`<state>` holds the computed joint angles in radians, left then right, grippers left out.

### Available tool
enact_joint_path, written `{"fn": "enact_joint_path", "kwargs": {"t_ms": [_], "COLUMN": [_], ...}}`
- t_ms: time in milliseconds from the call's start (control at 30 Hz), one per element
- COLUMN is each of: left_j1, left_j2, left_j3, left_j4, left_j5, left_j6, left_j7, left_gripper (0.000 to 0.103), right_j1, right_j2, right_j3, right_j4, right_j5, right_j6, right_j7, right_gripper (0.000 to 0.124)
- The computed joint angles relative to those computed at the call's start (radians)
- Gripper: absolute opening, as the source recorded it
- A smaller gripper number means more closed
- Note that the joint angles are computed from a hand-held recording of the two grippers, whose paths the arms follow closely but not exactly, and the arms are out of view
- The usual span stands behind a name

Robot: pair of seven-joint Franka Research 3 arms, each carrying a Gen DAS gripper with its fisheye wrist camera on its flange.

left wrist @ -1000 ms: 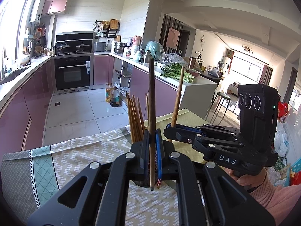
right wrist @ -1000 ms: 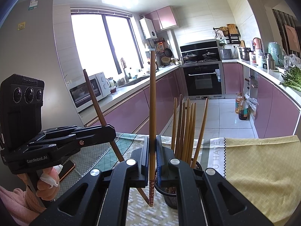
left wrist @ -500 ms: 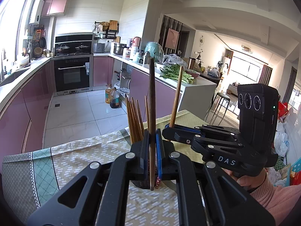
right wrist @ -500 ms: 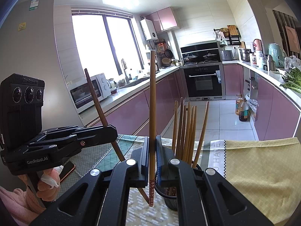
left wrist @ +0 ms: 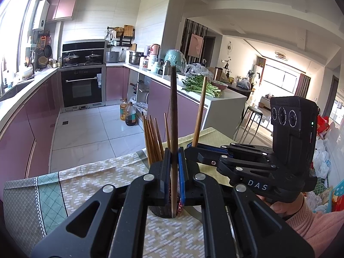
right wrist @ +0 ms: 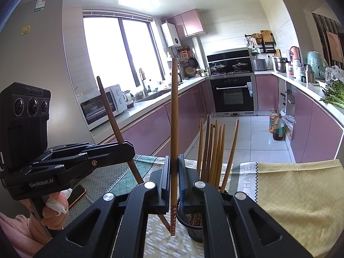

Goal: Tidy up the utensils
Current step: 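Push both held chopsticks down into the mesh cup beside the others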

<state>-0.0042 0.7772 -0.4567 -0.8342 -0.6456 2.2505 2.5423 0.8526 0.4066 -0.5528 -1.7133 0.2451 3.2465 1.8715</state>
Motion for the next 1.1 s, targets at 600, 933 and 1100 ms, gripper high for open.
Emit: {"fn": "enact_joint_path", "kwargs": {"t_ms": [600, 933, 1100], "left_j1": [0.005, 0.008, 0.007], "left_j2": [-0.007, -0.007, -0.001], "left_j3": [-0.012, -0.016, -0.017], "left_j4": [-0.007, -0.006, 0.002], "left_j5": [-0.022, -0.035, -0.041], "left_j6": [0.021, 0.024, 0.029], "left_j7": [0.03, 0.039, 0.041], "left_gripper": [0.007, 0.007, 0.007], "right_j1": [-0.006, -0.03, -0.014], "right_j2": [0.014, 0.021, 0.029], "right_j3": [-0.01, 0.005, -0.014], "right_j4": [0.037, 0.045, 0.045], "right_j5": [0.004, 0.01, 0.045], "right_j6": [-0.005, 0.011, 0.026], "right_j7": [-0.001, -0.009, -0.035], "right_gripper": [0.006, 0.006, 0.006]}}
